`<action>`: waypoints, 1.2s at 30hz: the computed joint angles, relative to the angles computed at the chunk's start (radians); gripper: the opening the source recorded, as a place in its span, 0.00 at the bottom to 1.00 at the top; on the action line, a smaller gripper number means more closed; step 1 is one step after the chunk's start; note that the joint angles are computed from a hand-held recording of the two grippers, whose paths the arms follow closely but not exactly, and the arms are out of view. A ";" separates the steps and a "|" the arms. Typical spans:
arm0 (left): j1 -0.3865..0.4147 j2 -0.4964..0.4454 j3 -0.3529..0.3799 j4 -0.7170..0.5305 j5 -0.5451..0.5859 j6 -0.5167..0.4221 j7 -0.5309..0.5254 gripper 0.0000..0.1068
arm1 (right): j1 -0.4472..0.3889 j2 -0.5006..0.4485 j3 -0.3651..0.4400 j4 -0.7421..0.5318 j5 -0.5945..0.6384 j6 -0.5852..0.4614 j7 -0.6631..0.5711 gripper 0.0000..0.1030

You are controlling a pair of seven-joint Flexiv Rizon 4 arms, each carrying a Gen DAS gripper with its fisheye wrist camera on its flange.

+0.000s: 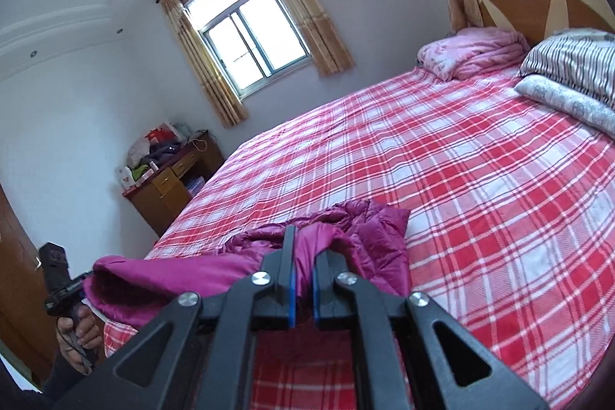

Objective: Fold large clothes

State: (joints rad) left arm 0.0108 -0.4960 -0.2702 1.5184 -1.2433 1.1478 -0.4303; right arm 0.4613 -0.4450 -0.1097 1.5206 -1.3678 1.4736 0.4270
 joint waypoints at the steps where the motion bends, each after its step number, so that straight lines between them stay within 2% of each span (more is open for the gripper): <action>1: -0.012 -0.038 0.013 -0.042 0.046 0.010 -0.042 0.04 | -0.009 -0.030 0.025 -0.032 0.077 -0.023 -0.088 0.08; 4: -0.020 -0.136 0.033 -0.155 0.193 -0.008 -0.166 0.04 | -0.033 -0.128 0.099 -0.143 0.310 -0.102 -0.343 0.07; 7: -0.043 -0.251 0.082 -0.293 0.354 -0.039 -0.316 0.06 | -0.060 -0.222 0.160 -0.255 0.473 -0.165 -0.505 0.08; 13: -0.057 -0.422 0.136 -0.560 0.559 -0.163 -0.528 0.06 | -0.081 -0.370 0.208 -0.438 0.667 -0.274 -0.679 0.07; 17: -0.037 -0.510 0.111 -0.721 0.614 -0.238 -0.619 0.08 | -0.077 -0.447 0.212 -0.555 0.756 -0.348 -0.756 0.07; 21: -0.019 -0.567 0.075 -0.811 0.651 -0.269 -0.694 0.12 | -0.065 -0.519 0.216 -0.682 0.830 -0.444 -0.841 0.07; 24: -0.031 -0.560 0.114 -0.788 0.721 -0.186 -0.770 0.19 | -0.051 -0.561 0.202 -0.760 0.872 -0.503 -0.888 0.07; 26: -0.039 -0.517 0.141 -0.705 0.778 -0.049 -0.800 0.27 | -0.041 -0.579 0.185 -0.793 0.896 -0.529 -0.907 0.07; 27: -0.039 -0.503 0.142 -0.673 0.794 0.013 -0.813 0.39 | -0.038 -0.592 0.182 -0.818 0.911 -0.545 -0.922 0.08; 28: -0.032 -0.477 0.113 -0.614 0.798 0.103 -0.800 0.50 | -0.036 -0.603 0.178 -0.838 0.926 -0.557 -0.935 0.08; 29: -0.028 -0.457 0.083 -0.570 0.799 0.172 -0.773 0.71 | -0.033 -0.613 0.170 -0.855 0.940 -0.561 -0.939 0.08; 30: -0.038 -0.444 0.086 -0.551 0.820 0.214 -0.774 0.81 | -0.031 -0.630 0.166 -0.888 0.955 -0.572 -0.951 0.09; 32: -0.071 -0.427 0.089 -0.529 0.875 0.296 -0.740 0.81 | -0.017 -0.668 0.145 -0.971 0.967 -0.626 -0.978 0.14; 35: -0.143 -0.449 0.162 -0.586 0.946 0.283 -0.739 0.82 | 0.014 -0.694 0.071 -1.037 0.962 -0.672 -0.960 0.20; 36: -0.162 -0.464 0.183 -0.607 0.953 0.272 -0.734 0.82 | 0.025 -0.695 0.045 -1.042 0.959 -0.676 -0.949 0.27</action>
State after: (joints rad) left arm -0.1513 -0.9597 -0.0875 0.9118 -0.2905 1.4199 -1.1648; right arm 0.4867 -1.1401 -0.0649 0.4786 -0.4090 0.7980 -0.5220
